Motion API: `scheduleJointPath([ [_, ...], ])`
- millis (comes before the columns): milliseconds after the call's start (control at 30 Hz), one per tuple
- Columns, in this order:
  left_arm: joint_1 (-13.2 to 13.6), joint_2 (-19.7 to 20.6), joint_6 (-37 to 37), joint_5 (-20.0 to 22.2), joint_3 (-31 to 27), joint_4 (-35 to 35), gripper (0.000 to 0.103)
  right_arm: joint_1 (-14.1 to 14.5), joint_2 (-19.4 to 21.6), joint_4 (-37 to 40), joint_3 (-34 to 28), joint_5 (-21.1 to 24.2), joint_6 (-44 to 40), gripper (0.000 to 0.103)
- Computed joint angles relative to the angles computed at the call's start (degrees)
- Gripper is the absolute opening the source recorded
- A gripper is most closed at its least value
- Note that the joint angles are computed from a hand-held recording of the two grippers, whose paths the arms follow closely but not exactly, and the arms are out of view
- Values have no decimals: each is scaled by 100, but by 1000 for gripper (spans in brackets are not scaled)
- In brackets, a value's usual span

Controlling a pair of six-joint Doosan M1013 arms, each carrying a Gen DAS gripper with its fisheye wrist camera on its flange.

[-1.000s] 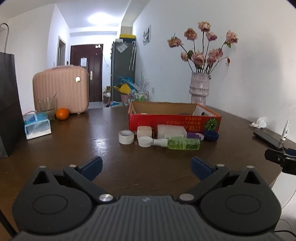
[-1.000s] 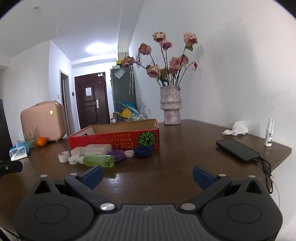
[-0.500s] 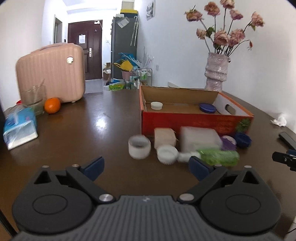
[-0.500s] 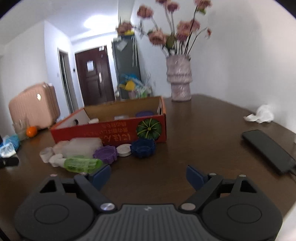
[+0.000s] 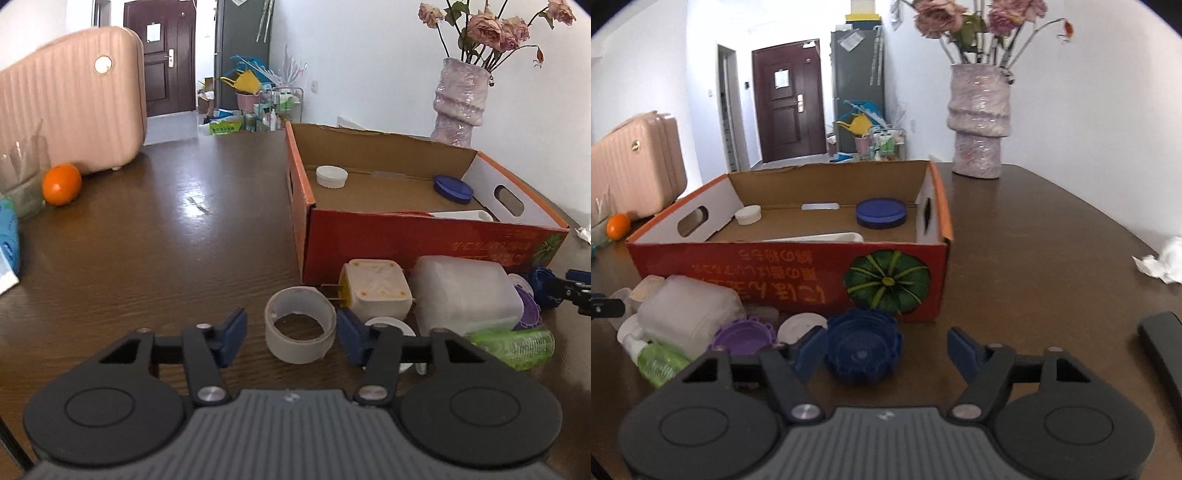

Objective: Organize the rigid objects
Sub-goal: 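Grasp the white tape roll with the left gripper while the right grasps the dark blue cap, then carry the tape roll and dark blue cap over the box and release both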

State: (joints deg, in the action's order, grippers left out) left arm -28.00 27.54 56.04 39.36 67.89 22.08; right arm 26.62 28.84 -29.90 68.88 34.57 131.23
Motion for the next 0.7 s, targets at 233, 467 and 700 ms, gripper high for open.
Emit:
scheduleJointPath([
  [233, 13, 9, 65, -164, 46, -23, 44, -1, 65, 367, -73, -61, -428, 52],
  [467, -43, -113, -288, -263, 192, 343, 43, 23, -12, 257, 14, -29, -359, 52],
  [700, -323, -710, -1688, -622, 889, 1607, 43, 167, -539, -722, 648, -433, 495, 52],
])
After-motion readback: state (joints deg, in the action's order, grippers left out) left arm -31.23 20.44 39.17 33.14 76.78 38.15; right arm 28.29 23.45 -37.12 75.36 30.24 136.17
